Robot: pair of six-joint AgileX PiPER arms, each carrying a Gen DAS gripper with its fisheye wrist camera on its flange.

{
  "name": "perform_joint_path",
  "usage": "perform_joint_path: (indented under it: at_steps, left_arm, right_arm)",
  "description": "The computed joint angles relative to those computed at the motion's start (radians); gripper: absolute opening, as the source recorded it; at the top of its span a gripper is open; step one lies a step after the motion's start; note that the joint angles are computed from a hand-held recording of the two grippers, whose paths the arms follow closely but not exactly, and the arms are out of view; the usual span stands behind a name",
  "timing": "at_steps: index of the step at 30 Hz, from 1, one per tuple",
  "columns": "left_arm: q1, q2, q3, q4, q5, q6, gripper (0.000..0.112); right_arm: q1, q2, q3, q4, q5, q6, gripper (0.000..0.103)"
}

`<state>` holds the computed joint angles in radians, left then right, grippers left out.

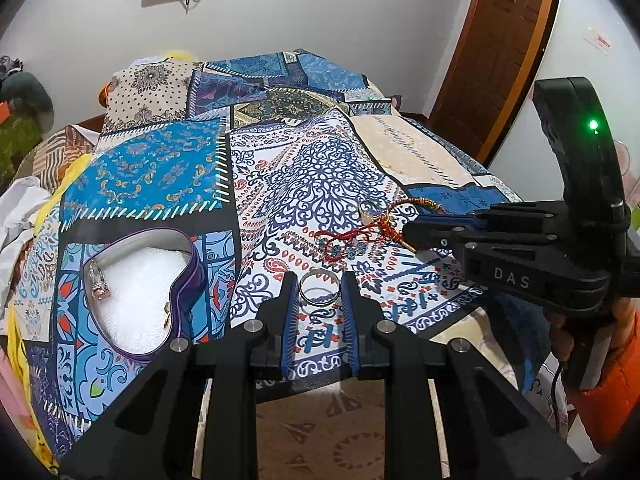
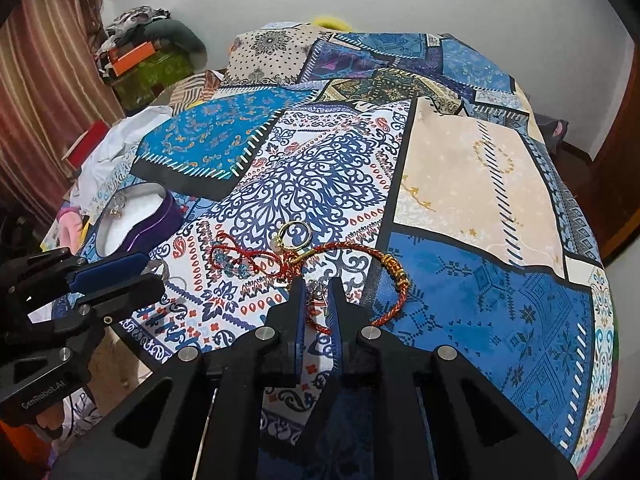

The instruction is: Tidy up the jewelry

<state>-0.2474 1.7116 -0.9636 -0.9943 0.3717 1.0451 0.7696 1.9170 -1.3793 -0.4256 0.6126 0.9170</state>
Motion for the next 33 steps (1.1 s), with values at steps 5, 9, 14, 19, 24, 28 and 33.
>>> perform_joint_path:
  at_steps: [5, 9, 14, 19, 24, 28, 33]
  left_arm:
    - [0.004, 0.01, -0.001, -0.02, 0.005, 0.021, 0.021]
    - [0.003, 0.012, -0.002, -0.026, 0.002, 0.022, 0.021]
    - [0.006, 0.011, -0.001, -0.025, 0.001, 0.018, 0.021]
    - [0.015, -0.013, 0.01, -0.025, 0.0, 0.019, 0.021]
    - [0.03, -0.055, 0.029, -0.036, 0.002, 0.03, 0.021]
    - [0.046, -0.096, 0.049, -0.047, 0.004, 0.049, 0.021]
    - [0.089, -0.154, 0.075, -0.068, 0.011, 0.08, 0.021]
  right_arm:
    - [-0.012, 0.011, -0.013, 0.037, -0.005, -0.04, 0.01]
    - [-0.012, 0.026, -0.041, 0.054, 0.016, -0.073, 0.012]
    - [-0.005, 0.045, -0.056, 0.027, 0.019, -0.063, 0.012]
    - [-0.001, 0.038, -0.04, 0.0, 0.004, -0.019, 0.01]
    - [0.017, 0.022, -0.048, -0.034, 0.025, 0.018, 0.009]
    - [0.038, 0.001, -0.065, -0.092, 0.049, 0.063, 0.009]
    - [0.074, -0.028, -0.104, -0.159, 0.078, 0.112, 0.009]
